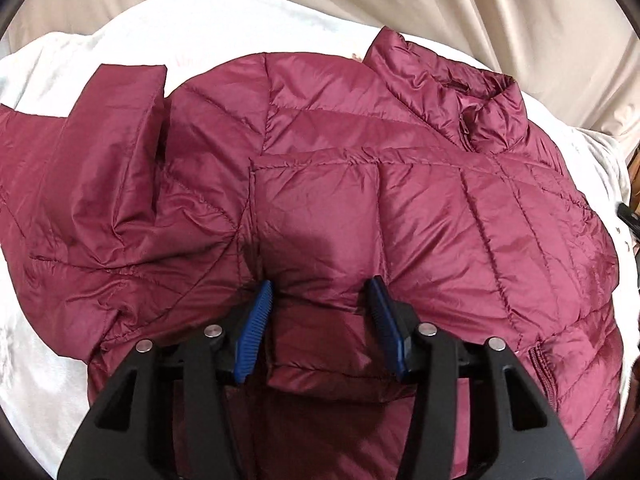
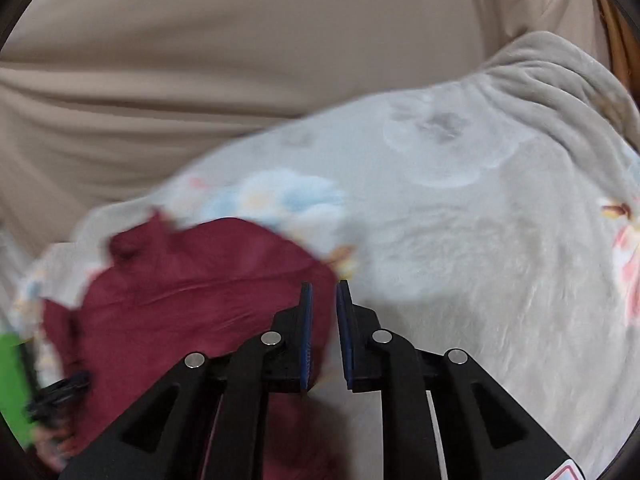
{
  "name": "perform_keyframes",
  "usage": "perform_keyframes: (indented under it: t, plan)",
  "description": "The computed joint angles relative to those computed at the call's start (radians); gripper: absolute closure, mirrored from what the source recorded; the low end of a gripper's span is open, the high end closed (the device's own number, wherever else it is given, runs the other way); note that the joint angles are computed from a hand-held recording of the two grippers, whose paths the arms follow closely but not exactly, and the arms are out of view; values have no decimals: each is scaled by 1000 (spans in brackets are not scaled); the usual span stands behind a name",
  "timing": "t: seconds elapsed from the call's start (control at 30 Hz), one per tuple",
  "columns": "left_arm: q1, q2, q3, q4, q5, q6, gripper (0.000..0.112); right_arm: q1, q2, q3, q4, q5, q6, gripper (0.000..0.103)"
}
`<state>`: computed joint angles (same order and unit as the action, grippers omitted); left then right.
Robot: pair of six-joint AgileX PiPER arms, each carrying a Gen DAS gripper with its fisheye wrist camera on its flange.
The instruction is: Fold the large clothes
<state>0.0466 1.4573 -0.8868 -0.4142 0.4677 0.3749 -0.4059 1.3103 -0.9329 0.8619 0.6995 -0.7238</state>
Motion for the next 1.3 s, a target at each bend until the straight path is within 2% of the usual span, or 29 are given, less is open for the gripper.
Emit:
perform_keyframes:
  t: [0.03,0.07,0.1,0.17,0.2,0.27,0.37,0.43,0.5,0.53,0.63,0.7,0.77,0.83,0.9,1.0,1.03,1.1,1.2,1.3]
  plan:
    - [-15,-8,15,35,-24,-34,64,32,-14,10,-52,5,18,94]
    - [-31,-8,13,79,-36,-84,64,99,-25,48,-144,-30,54,99]
    - [-35,-17,22,103,-42,-108,64,156,-17,93,-244,-86,106,100]
    - [-17,-25,26,65,-30,-66,63,182,-5,170,-346,-154,160,103]
    - [-6,-29,29,41,-22,-42,63,170,-37,193,-336,-153,152,103]
    - [-17,-24,27,49,-31,-57,63,131,-73,187,-326,-93,189,103]
    - [-51,-24,35,136,-62,-151,63,147,-145,177,-338,-81,222,103]
    - [-64,-21,38,166,-79,-187,63,221,-103,172,-449,-131,317,103]
    - [-40,-24,40,70,-71,-102,62,265,-37,181,-609,-188,437,103]
    - [-17,-36,41,28,-47,-66,62,272,-51,195,-628,-206,457,103]
    - [170,-128,59,-231,113,177,61,303,-138,193,-753,-121,617,99]
    - [343,-191,75,-362,198,324,43,290,-226,210,-717,-65,576,92]
    - [522,-203,47,-432,267,413,34,297,-314,240,-677,-13,550,86]
    - [672,-134,-42,-435,304,422,32,326,-369,260,-632,21,541,79]
    - [786,-1,-179,-423,334,374,32,404,-419,297,-641,23,602,76]
    - [886,228,-431,-406,385,220,32,624,-439,344,-774,-32,857,76]
    - [902,294,-511,-406,407,181,32,699,-440,356,-843,-50,957,74]
    - [905,394,-650,-342,395,50,33,849,-430,388,-1001,-79,1157,65]
    - [892,524,-835,-265,388,-51,33,1000,-420,421,-1195,-77,1431,63]
    - [859,626,-975,-164,394,-131,34,980,-424,444,-1172,-114,1449,62]
